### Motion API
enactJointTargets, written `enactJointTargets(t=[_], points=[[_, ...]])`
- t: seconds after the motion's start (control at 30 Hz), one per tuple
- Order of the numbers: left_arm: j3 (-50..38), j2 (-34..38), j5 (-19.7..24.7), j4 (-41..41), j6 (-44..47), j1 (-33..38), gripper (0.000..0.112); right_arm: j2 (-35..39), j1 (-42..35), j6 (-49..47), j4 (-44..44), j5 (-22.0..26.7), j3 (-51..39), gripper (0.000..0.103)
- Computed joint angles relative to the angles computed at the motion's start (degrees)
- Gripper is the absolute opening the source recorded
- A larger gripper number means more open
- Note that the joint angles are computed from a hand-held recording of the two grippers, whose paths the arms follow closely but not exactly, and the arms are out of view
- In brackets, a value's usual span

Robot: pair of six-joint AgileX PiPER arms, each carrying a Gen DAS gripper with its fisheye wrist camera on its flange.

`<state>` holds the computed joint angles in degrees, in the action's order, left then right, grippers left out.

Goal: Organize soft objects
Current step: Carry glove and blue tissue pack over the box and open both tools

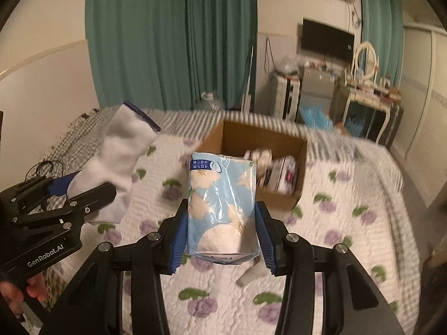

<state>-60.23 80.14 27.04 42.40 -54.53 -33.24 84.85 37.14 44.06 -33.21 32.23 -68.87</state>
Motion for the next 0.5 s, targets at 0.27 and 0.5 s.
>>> enactJointTargets(t=[0.27, 0.5], points=[[-15.9, 8.5, 0.2, -15.0, 18.6, 5.6, 0.046, 3.1, -4.1, -11.1, 4.7, 5.0, -15.6, 0.045], [-36.5, 23.8, 4.1, -24.3, 31.2, 9.4, 0.046, 13.7, -11.0, -23.4, 14.8, 6.8, -31.7, 0.045]])
